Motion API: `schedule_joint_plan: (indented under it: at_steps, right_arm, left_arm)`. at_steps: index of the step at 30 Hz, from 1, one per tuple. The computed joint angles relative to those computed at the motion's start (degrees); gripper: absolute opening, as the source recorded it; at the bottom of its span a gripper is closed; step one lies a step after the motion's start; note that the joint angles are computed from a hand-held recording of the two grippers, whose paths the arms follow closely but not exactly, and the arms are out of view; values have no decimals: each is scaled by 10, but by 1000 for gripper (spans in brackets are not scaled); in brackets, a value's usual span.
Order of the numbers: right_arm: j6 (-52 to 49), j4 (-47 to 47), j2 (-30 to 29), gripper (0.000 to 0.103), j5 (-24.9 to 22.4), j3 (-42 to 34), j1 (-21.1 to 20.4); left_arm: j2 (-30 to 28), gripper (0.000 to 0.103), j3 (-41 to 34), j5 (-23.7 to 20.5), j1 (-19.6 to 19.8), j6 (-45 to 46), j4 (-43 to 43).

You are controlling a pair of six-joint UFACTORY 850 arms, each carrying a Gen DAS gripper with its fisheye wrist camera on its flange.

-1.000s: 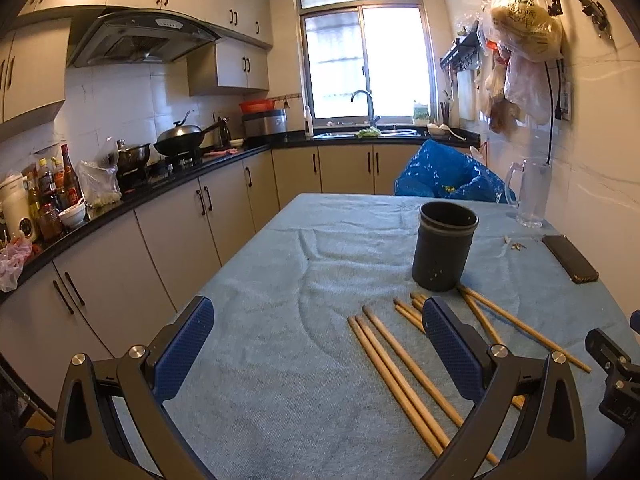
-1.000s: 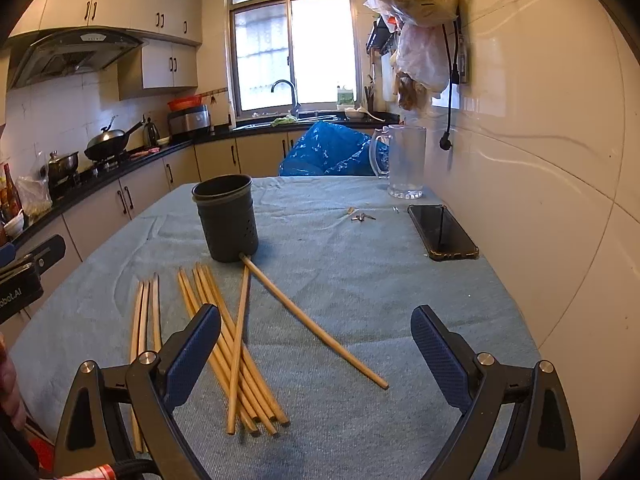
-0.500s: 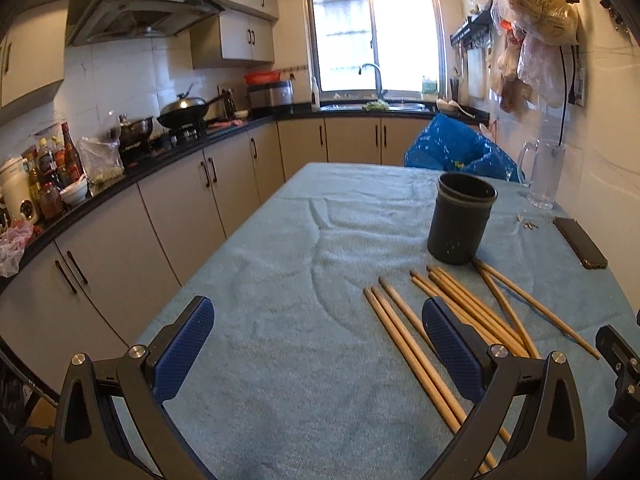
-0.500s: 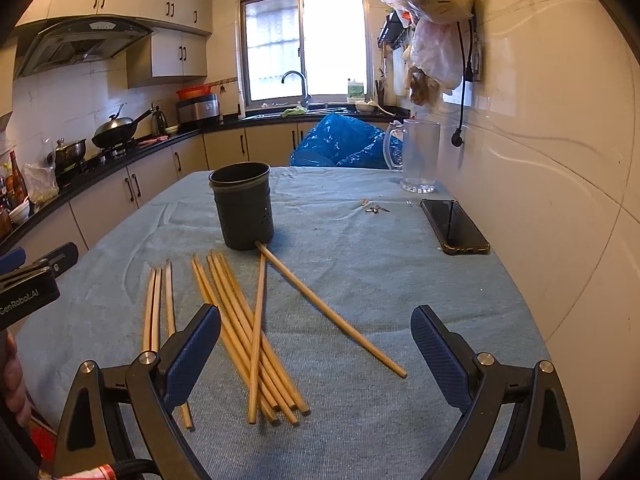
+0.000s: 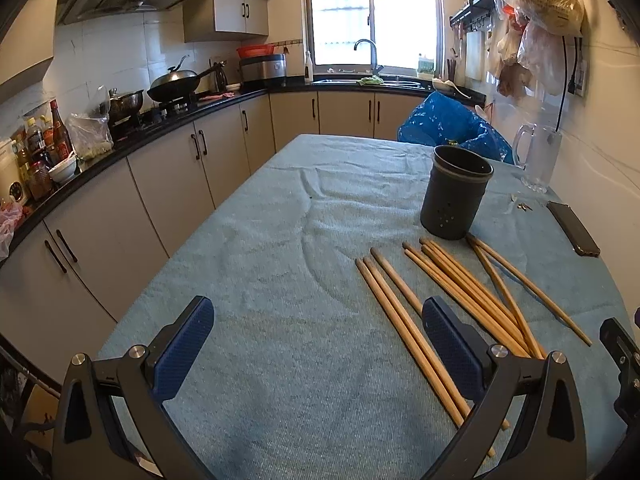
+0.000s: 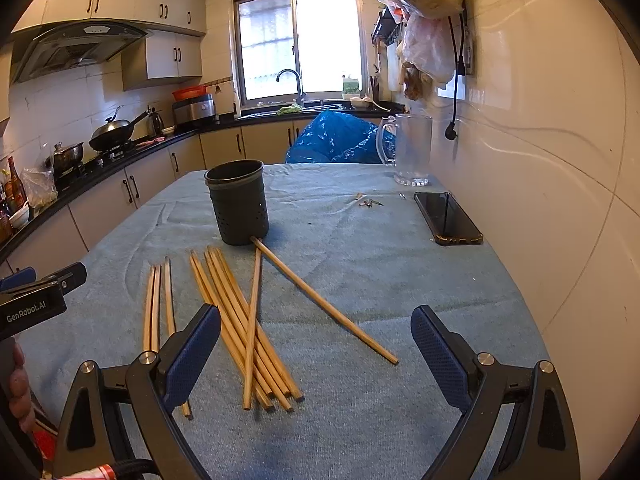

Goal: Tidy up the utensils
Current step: 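Lower both open tools toward the scattered wooden chopsticks, then grasp a wooden chopstick with the left tool while the right tool grasps another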

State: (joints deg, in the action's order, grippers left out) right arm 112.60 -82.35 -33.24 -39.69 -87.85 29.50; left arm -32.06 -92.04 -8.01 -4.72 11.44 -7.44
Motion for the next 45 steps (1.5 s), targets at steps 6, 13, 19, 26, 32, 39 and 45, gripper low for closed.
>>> schedule_joint_plan:
  at_steps: [6, 13, 19, 26, 32, 39, 45]
  right_arm:
    - [-8, 7, -1, 98, 2, -1, -1]
    - [-23, 24, -8, 98, 12, -7, -5]
    - [-50, 50, -17, 98, 28, -19, -13]
    - [-175, 129, -33, 98, 85, -59, -40]
    - [-369, 305, -73, 98, 140, -124, -78]
    - [-532, 455, -118, 93, 119, -194, -106]
    - [-523, 450, -114, 93, 134, -184, -110]
  left_arm:
    - [-6, 103, -6, -14, 2, 6, -10]
    - [-23, 103, -25, -35, 2, -13, 5]
    - [-42, 103, -50, -58, 5, -20, 11]
    - [-97, 103, -146, -154, 22, 79, -99]
    - [-163, 82, -250, -261, 25, 115, -154]
    - [-258, 56, -383, -362, 6, 63, -104]
    - [-263, 23, -387, -338, -3, 65, -84]
